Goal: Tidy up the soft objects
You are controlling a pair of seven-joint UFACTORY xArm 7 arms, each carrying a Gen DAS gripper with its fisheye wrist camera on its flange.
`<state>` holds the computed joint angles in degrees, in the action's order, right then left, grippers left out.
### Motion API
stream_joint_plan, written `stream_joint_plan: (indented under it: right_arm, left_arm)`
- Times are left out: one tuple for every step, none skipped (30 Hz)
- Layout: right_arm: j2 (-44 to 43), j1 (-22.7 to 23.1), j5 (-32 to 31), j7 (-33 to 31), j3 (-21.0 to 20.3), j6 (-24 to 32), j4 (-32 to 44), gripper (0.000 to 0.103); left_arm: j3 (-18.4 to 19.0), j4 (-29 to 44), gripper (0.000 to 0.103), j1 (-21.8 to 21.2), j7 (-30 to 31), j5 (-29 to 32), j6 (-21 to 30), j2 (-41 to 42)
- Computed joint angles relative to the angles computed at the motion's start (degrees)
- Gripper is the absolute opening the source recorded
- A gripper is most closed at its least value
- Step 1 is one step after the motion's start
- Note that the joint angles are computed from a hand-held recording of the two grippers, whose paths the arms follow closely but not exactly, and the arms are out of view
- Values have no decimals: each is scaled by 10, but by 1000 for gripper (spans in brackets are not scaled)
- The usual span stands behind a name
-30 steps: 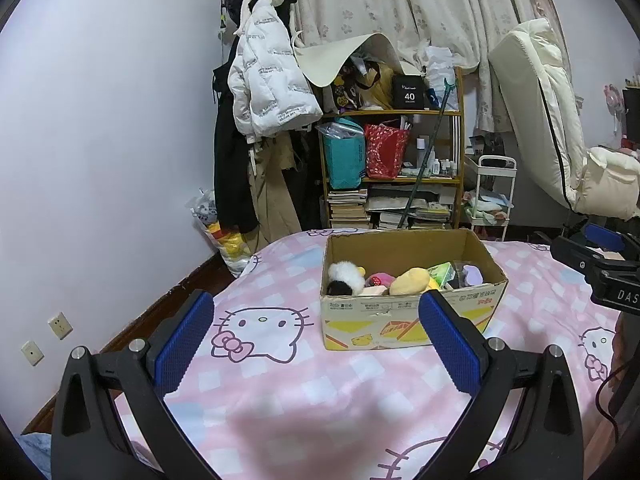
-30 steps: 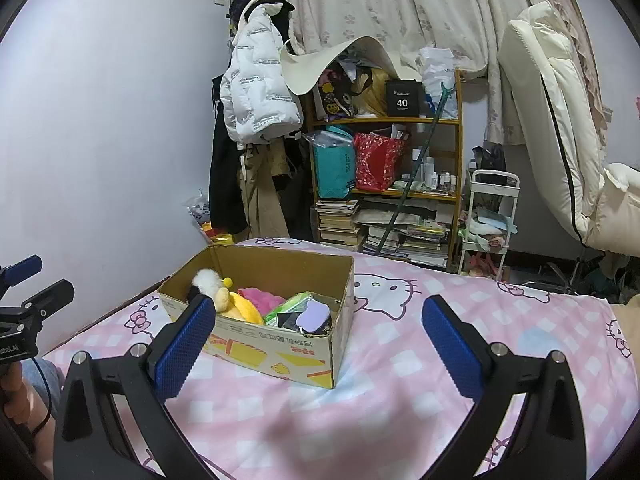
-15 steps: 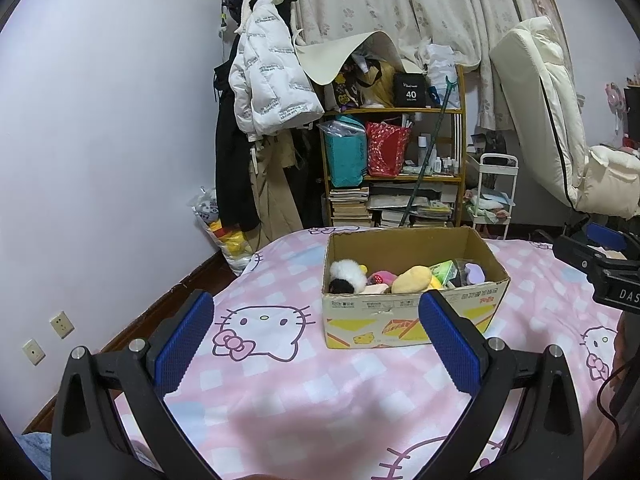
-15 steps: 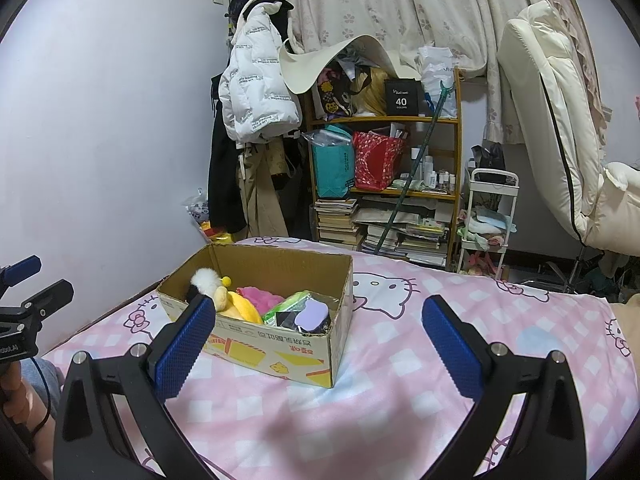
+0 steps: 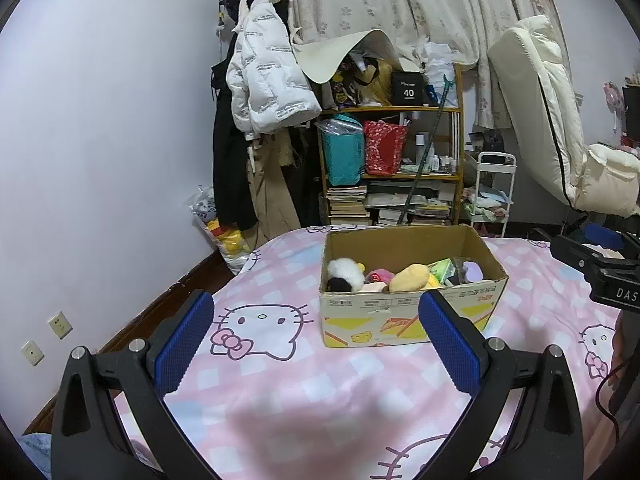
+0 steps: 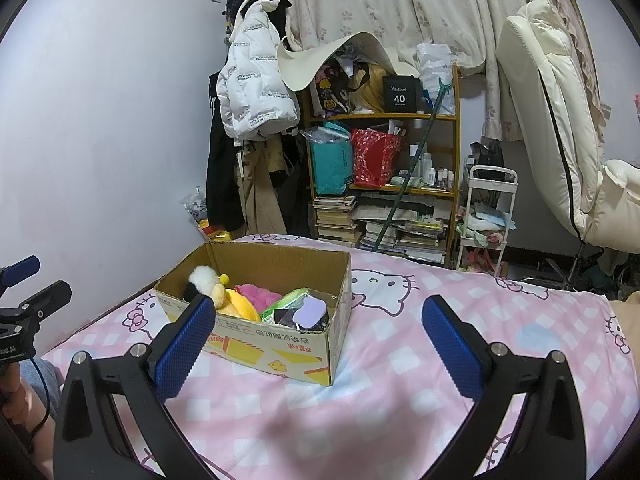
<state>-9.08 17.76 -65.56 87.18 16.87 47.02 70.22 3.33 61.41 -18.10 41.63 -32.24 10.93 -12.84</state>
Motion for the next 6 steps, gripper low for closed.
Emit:
stream_joint_plan:
  right_arm:
    - [-2, 0, -1, 3, 0, -1, -4, 103]
    - [-1, 0, -1, 3, 0, 0, -3, 103]
    - [-1, 0, -1, 3, 0, 1, -3, 103]
    - [-2, 0, -1, 3, 0, 0, -3, 103]
    - [-2, -1, -2, 4, 0, -1, -5, 103]
    - [-2, -1, -1, 3, 0, 0, -3, 103]
  left_arm:
    - [2, 2, 101, -2, 3, -4, 4, 1]
    - [1, 2, 101, -1, 2, -3, 3, 1]
    - [0, 2, 101, 0, 2, -2, 3, 0]
    - [0, 1, 101, 0, 3, -2, 2, 1]
    - [0, 2, 101, 0, 3, -2, 2, 1]
    - [1, 2, 101, -2, 7, -6, 4, 1]
